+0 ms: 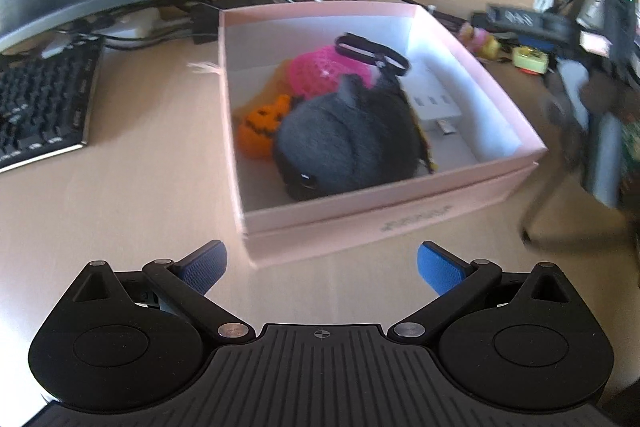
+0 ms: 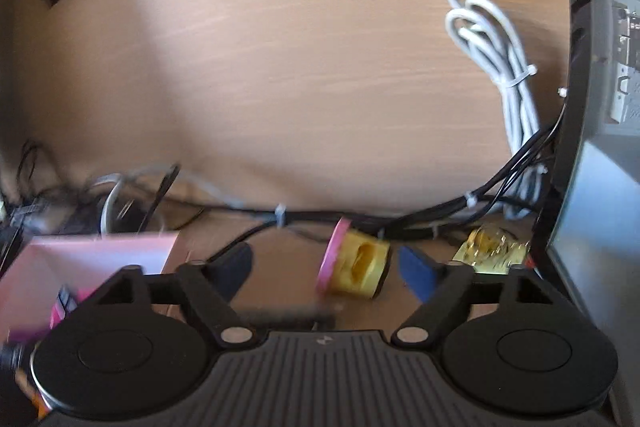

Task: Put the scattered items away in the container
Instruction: 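Reach the right gripper to the pink-rimmed yellow toy and grasp it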

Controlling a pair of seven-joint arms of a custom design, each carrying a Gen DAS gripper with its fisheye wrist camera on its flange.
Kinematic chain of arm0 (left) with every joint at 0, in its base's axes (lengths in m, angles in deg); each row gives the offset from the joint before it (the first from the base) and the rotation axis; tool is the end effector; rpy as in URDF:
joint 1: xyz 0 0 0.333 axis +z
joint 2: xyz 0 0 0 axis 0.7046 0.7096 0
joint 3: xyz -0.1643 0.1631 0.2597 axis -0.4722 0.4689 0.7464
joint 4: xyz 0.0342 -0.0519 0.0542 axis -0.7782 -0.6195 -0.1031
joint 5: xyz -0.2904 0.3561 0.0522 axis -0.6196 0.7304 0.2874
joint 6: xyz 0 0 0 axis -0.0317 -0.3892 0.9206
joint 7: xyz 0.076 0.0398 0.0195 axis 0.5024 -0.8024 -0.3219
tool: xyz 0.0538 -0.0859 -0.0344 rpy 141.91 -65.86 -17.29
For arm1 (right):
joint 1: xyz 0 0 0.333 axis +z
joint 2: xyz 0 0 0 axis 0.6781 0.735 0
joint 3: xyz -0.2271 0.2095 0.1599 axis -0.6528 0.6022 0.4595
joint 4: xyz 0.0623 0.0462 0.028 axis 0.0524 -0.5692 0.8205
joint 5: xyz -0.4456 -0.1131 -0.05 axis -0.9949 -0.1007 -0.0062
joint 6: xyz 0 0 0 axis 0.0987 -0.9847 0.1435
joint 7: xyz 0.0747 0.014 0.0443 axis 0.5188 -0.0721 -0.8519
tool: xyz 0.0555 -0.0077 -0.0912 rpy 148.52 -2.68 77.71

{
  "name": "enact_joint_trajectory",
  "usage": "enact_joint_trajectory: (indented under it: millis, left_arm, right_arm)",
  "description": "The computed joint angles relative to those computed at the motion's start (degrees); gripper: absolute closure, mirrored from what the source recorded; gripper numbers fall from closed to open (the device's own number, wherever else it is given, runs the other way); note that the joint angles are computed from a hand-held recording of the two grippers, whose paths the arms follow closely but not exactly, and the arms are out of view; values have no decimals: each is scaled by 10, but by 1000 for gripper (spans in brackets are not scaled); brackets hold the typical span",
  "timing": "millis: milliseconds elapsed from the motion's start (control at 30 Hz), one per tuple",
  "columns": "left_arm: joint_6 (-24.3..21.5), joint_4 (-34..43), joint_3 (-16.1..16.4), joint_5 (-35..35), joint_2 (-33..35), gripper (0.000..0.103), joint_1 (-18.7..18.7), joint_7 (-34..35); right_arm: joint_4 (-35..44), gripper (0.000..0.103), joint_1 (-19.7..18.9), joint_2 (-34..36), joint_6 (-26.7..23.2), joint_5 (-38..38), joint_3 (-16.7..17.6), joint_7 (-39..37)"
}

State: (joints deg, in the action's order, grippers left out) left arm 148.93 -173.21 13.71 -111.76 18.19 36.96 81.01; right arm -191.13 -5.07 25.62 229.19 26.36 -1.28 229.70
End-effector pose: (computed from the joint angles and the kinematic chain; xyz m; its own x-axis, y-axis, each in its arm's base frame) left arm 0.4999 -0.0250 0.4803 -0.5830 -0.8079 0.0864 -0.7013 0.4467 -0.5555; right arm 0.5052 0.2494 0.4815 -0.3193 -0.9398 -0.1220 -0.4429 0.2618 -0.8575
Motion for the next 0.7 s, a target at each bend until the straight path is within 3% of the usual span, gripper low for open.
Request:
enact_joint_trajectory:
  millis: [100,167,200,233,333,567,700]
  left_arm:
    - [-10,0,1,-5,1,0,-4,10]
    - [-7,0,0,-6,2,0,-3,13]
    - [-10,2,2,-9,4,0,-3,14]
    - [-11,3,2,-12,6,0,-3,14]
    - [-7,1,2,-20,3,0,-1,18]
    - [14,-32,1,-6,-37,0,0,27]
    - [25,-70,15,8,-83,0,-9,40]
  right_arm:
    - [25,19,-28,46,-18,-5,18,-6]
    - [42,24,-39,88,-34,-18,28,-13]
    - [48,38,-43,99,-44,-26,33,-12]
    - [54,59,-43,111,-57,-35,36,-14]
    - [50,60,-16,123,-66,-46,15,-6]
    - [9,62,137,64,-94,-40,-102,12]
    - [-41,62,278,3,-116,-30,-187,-15]
